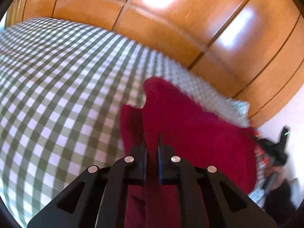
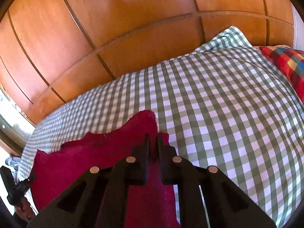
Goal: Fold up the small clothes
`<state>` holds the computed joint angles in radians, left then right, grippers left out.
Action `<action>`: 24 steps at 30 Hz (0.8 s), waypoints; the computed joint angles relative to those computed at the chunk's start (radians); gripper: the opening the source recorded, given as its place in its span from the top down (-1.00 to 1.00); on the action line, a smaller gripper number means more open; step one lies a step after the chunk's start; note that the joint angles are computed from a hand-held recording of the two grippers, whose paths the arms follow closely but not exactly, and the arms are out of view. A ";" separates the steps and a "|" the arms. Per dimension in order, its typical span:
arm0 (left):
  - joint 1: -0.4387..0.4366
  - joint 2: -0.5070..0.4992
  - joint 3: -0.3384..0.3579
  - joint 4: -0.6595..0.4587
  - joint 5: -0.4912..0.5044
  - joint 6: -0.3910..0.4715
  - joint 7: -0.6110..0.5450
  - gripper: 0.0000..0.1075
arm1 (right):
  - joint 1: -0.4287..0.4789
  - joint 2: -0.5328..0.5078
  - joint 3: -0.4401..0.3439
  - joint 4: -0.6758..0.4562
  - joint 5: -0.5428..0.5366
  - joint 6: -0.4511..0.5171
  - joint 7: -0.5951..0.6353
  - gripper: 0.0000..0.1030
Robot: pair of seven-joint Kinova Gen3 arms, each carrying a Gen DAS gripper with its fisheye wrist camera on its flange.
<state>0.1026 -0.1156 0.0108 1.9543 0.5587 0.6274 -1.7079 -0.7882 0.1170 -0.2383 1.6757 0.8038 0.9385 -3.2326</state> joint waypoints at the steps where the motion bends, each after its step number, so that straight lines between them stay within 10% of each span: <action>1: -0.034 0.031 0.046 -0.014 -0.041 0.014 0.041 0.87 | 0.005 0.028 0.000 -0.023 -0.022 0.012 0.032 0.87; 6: -0.233 0.029 0.278 -0.053 -0.192 0.053 0.244 0.65 | -0.035 0.074 0.035 -0.004 -0.009 -0.003 -0.002 0.78; 10: -0.386 -0.062 0.463 -0.065 -0.342 0.030 0.407 0.39 | -0.048 0.031 0.020 0.009 0.019 0.024 -0.027 0.02; 12: -0.397 -0.094 0.515 -0.062 -0.423 -0.006 0.488 0.39 | -0.075 -0.001 0.004 0.010 0.055 0.061 -0.033 0.02; 20: -0.079 0.022 0.418 -0.093 -0.749 -0.021 0.743 0.39 | -0.005 -0.082 -0.126 0.059 -0.042 -0.143 0.151 0.02; 24: 0.090 0.085 0.268 -0.069 -0.817 0.001 0.788 0.39 | -0.090 -0.055 -0.081 0.077 -0.124 -0.044 0.232 0.06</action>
